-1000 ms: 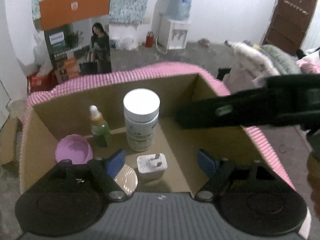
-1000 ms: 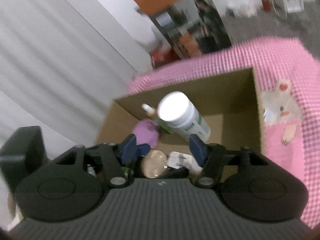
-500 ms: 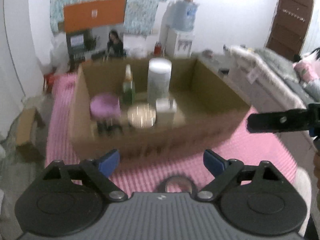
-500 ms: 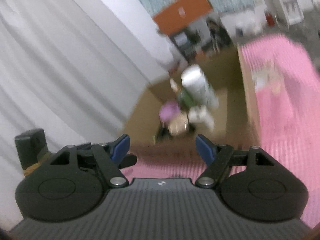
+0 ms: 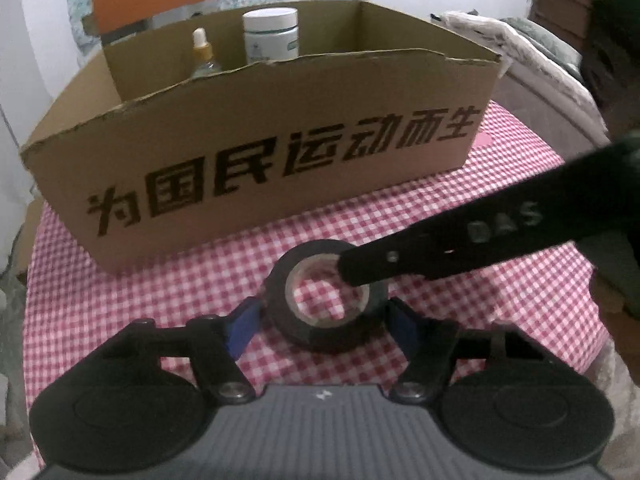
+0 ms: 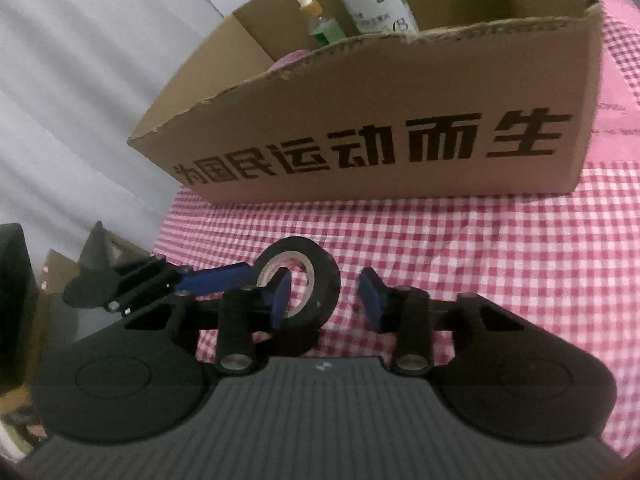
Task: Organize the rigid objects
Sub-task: 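Move the right gripper back to the black tape roll, then close the right gripper on the black tape roll and lift it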
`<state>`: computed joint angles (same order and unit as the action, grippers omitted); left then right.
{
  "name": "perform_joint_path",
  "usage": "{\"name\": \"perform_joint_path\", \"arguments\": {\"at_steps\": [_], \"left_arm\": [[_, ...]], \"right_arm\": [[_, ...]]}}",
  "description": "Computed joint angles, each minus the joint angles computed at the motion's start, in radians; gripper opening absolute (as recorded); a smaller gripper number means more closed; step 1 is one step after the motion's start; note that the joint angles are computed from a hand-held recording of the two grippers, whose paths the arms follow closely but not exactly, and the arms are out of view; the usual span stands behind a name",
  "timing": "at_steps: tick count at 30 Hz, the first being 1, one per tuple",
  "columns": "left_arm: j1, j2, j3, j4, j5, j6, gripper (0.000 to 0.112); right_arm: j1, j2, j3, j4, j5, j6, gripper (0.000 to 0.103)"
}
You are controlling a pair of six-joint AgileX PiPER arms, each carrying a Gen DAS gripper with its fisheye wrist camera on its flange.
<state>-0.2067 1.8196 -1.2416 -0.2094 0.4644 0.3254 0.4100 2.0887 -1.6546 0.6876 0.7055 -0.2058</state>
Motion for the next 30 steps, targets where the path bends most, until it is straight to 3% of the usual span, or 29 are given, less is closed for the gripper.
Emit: {"name": "perform_joint_path", "arguments": {"at_steps": [2, 4, 10, 14, 30], "left_arm": [[-0.011, -0.005, 0.007, 0.024, -0.012, -0.024, 0.066], [-0.02, -0.011, 0.011, 0.046, -0.013, -0.047, 0.066], [-0.043, -0.071, 0.068, -0.004, 0.007, -0.01, 0.066], [-0.071, -0.076, 0.108, 0.079, -0.038, -0.076, 0.067], [-0.087, -0.019, 0.053, 0.131, -0.06, -0.155, 0.068]], "right_arm": [[0.009, 0.026, -0.037, -0.012, 0.012, 0.013, 0.025], [-0.001, 0.035, -0.054, -0.011, 0.032, 0.007, 0.023], [-0.003, -0.007, -0.015, -0.042, 0.062, 0.024, 0.023], [-0.012, -0.043, 0.043, -0.027, 0.052, -0.001, 0.023], [-0.019, -0.061, 0.065, -0.012, 0.039, -0.022, 0.023]]}}
